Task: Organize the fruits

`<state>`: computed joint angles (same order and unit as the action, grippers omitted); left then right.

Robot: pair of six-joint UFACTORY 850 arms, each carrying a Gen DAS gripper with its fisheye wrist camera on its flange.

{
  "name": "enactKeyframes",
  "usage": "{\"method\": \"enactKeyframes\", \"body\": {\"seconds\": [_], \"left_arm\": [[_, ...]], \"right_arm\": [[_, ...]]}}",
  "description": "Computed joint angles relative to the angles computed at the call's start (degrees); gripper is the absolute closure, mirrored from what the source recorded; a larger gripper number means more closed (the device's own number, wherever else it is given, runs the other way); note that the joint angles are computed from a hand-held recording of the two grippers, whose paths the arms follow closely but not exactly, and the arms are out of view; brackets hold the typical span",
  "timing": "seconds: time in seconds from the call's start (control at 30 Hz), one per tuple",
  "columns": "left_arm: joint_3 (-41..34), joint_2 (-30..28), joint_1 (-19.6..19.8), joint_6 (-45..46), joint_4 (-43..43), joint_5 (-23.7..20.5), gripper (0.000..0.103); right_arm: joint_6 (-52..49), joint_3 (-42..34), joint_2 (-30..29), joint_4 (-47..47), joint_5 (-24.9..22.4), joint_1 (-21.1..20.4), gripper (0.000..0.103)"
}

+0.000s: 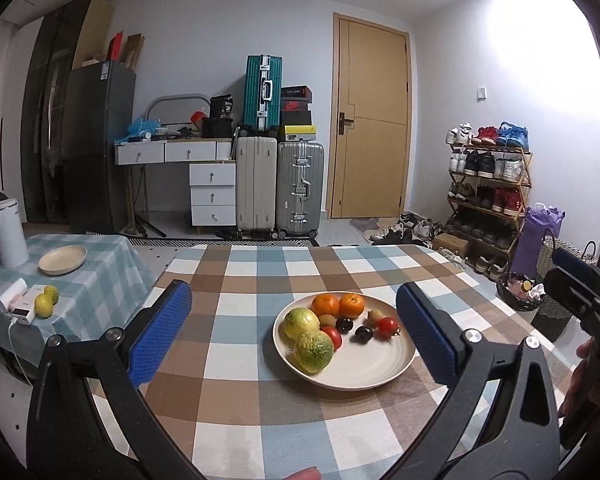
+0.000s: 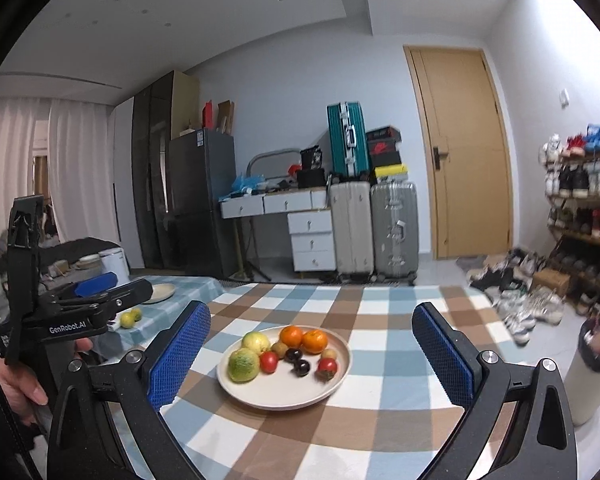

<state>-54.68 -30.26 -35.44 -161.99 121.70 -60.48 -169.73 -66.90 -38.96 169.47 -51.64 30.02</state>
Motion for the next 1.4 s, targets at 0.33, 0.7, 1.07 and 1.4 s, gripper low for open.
{"method": "enactKeyframes", "body": {"seconds": [0.33,0.7,1.07,1.4], "left_arm": [[-0.90,-3.83,0.43,-3.06,-1.35,-2.55,0.001],[-4.64,-9.45,1.37,-2.20,0.75,-1.59,0.001],[-6.59,-11.99,2.25,-2.23,1.72,-0.14,0.001],[-5.98,-11.24,1.75,-1.81,0.07,-0.65,0.001]], "right_arm": [[-2.65,-0.19,-1.86,1.44,0.89,0.65,0.000],[-2.83,-1.86,-4.82,1.46,1.24,0.57,0.000],[-3.60,-3.70,-6.22,2.22,4.85,0.71,0.000],[-5.52,-4.95,-6.80,2.32,7.35,1.25,0.000]]}}
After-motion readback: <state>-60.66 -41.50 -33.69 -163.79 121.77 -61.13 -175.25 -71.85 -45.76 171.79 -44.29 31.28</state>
